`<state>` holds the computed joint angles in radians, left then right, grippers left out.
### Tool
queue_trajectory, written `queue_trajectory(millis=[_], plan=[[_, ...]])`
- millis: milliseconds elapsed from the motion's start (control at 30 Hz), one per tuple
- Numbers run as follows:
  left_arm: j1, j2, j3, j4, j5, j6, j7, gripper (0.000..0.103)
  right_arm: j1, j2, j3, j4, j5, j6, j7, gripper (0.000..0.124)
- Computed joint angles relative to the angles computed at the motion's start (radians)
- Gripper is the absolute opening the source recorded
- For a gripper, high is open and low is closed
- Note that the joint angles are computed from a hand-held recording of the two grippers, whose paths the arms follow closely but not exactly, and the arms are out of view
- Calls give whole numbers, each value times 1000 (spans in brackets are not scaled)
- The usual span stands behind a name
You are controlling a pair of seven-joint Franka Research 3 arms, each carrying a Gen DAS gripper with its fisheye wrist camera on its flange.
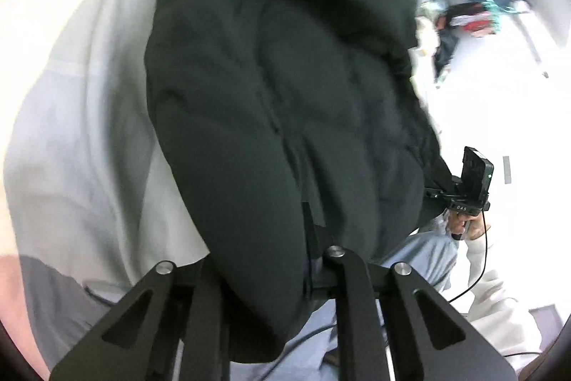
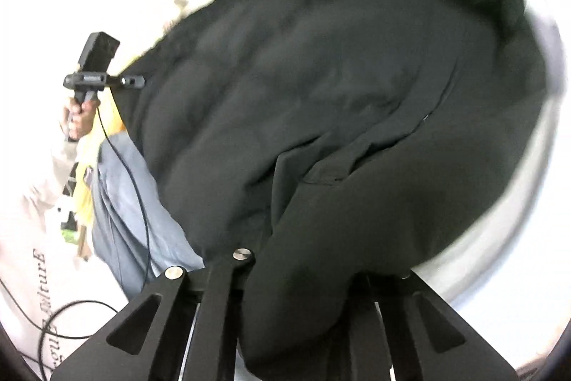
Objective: Fold large clothes
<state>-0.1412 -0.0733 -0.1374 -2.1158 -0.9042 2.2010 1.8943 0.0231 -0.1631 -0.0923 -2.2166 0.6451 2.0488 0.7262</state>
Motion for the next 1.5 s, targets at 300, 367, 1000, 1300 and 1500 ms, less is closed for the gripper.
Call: queue_trajectory(millis=[300,367,1000,1300,1500], plan=[[-70,-197,30,-104,-223,172,62,10,10,-257,-47,-90,120,151,-35,6],[-88,-248,47,-143,-263,199,66,10,15,-304,-57,-119,147,174,-23,6],[-311,-727,109,-534,-224,417,-269,9,-40,-854,-113,-453,168,188,271,5],[-404,-613,184,-428,-172,522,-245,10,53,-728,-150,-374,224,316,320,5],[-384,-428,209,-275,-163,537,-222,10,87,-557,-127,-263,260,412,353,5]])
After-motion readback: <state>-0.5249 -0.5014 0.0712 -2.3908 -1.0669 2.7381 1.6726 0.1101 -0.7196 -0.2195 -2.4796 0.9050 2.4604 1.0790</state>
